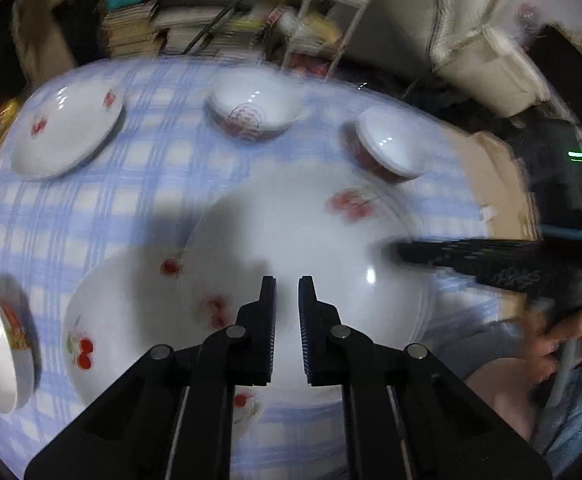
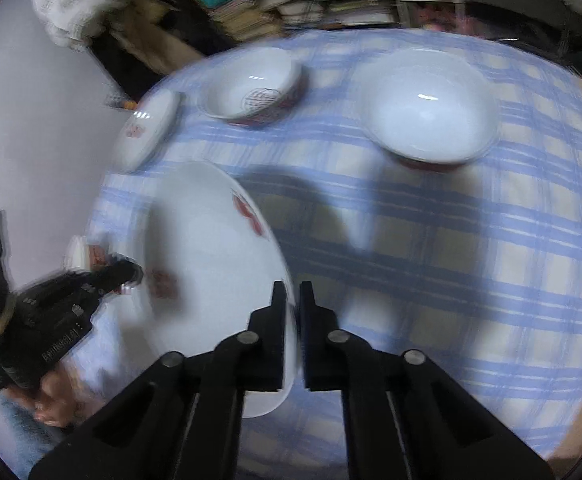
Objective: Organize plates and bowls
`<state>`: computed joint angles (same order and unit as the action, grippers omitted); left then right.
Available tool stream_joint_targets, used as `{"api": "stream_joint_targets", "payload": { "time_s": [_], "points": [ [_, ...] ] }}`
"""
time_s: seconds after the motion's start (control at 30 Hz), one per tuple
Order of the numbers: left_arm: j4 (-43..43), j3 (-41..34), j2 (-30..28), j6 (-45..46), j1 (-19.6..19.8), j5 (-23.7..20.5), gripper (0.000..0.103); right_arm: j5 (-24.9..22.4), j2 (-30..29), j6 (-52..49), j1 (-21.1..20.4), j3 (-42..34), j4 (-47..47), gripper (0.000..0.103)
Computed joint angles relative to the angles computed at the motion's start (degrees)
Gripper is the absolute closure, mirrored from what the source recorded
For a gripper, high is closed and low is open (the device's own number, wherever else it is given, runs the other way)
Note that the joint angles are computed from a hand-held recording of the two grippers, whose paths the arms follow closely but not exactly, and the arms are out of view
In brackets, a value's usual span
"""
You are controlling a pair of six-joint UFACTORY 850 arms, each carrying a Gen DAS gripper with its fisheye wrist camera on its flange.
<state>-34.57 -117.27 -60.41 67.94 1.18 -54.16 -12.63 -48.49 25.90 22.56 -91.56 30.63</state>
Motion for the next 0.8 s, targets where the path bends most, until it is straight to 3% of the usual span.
{"api": "stream_joint_targets", "payload": {
  "time_s": [0.07,0.13,0.17,0.3,0.57,0.8],
  "points": [
    [7.67,3.47,1.85,-5.84,-1.84,9.49,0.092,-3.87,-2.68,9.50,1.11,-6.17,-11.99,0.095],
    [12.71,1.77,0.26,-12.63,-1.81,11.32,0.092,-13.35,-8.89,16.99,1.45,-15.79,-20.76,0.095],
    [12.42,1.77,0.16,-12.43,-1.35,11.58,0.092,-15.10,-10.82,18.43,1.50,-18.26,-21.54,0.095],
    [17.81,1.25,-0.74,-17.43,-0.35,14.57,0.092,-12.04,-11.78,11.81,1.69,-18.71,-14.72,0.098],
    [21.11,-5.87,-4.97,-24.33,2.13,11.20,0.090,-18.64,-16.77,17.33,3.22,-28.94,-24.67,0.098],
    [26.91,-5.52,-5.82,-31.29,3.74,14.59,0.087,-18.68,-19.90,14.69,3.74,-33.03,-22.25,0.097]
  ]
}}
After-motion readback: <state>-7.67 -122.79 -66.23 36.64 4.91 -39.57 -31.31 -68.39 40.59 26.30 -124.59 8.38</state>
